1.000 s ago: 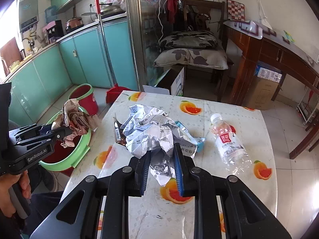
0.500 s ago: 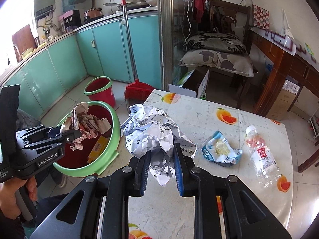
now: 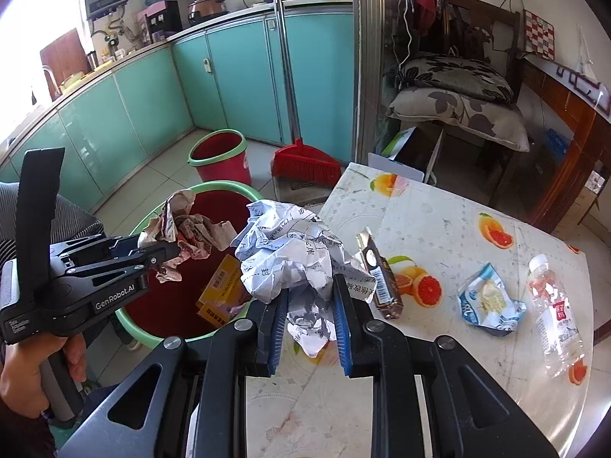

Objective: Collect trash
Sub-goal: 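Carry both crumpled items over the red bin and open both grippers, then grasp the clear water bottle with the right gripper while the left grasps the brown chocolate box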

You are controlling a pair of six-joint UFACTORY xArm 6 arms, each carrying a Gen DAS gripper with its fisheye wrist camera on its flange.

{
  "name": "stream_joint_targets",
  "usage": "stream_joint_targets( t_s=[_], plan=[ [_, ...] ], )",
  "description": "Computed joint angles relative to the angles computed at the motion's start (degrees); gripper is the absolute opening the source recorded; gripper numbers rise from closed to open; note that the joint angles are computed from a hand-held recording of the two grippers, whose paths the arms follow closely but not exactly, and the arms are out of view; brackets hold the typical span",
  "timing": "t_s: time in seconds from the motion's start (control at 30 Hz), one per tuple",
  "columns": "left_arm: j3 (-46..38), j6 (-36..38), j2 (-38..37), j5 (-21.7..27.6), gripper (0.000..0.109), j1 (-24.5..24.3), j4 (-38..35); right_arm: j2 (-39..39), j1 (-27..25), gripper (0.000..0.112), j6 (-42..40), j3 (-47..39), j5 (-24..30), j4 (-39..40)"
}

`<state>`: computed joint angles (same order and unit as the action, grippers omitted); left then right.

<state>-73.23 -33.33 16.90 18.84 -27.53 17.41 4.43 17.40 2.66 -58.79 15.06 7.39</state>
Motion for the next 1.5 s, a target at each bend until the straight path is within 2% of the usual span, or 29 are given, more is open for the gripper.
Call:
stream_joint_targets(
  t_s=[0.13,0.47,0.73,0.83,0.93,1.0,1.03,1.07,1.27,1.5],
  plan=[
    [-0.6,0.8,1.3,0.4,0.024,1.0,-1.7,3.8,1.5,0.02,-5.8,-3.5,1.0,7.4],
    [-2.3,1.5,4.0,1.8,0.024,2.5,-3.0,11.9,3.1,0.021,-7.6,-11.7,3.2,7.4],
    [-3.7,0.5,5.6,2.9,0.025,3.0,-2.0,15.1,3.5,0.021,-11.2,-15.1,4.0,11.9],
    [-3.8,-2.5,5.9,2.8,0.033,3.4,0.8,15.9,3.8,0.026,-13.9,-15.8,3.8,14.9],
    [-3.5,-3.9,5.7,2.9,0.045,3.5,2.0,16.6,4.2,0.032,-18.0,-16.7,4.2,19.1],
    [-3.3,-5.2,5.5,3.2,0.056,3.6,3.7,16.9,4.5,0.039,-20.0,-17.0,3.8,21.0],
    [-3.2,-5.8,5.4,3.2,0.057,3.6,4.6,16.9,4.6,0.046,-20.7,-16.9,3.4,21.6],
    [-3.2,-5.9,5.2,3.4,0.057,3.6,4.8,16.6,4.8,0.047,-21.2,-16.5,2.9,21.9],
    [-2.2,-5.6,3.3,2.9,0.057,2.6,5.9,11.3,4.5,0.048,-23.6,-10.6,-0.9,25.0],
    [-1.9,-7.2,1.6,0.9,0.062,-0.7,5.5,1.0,-0.2,0.05,-22.1,-0.1,-3.0,24.0]
  ],
)
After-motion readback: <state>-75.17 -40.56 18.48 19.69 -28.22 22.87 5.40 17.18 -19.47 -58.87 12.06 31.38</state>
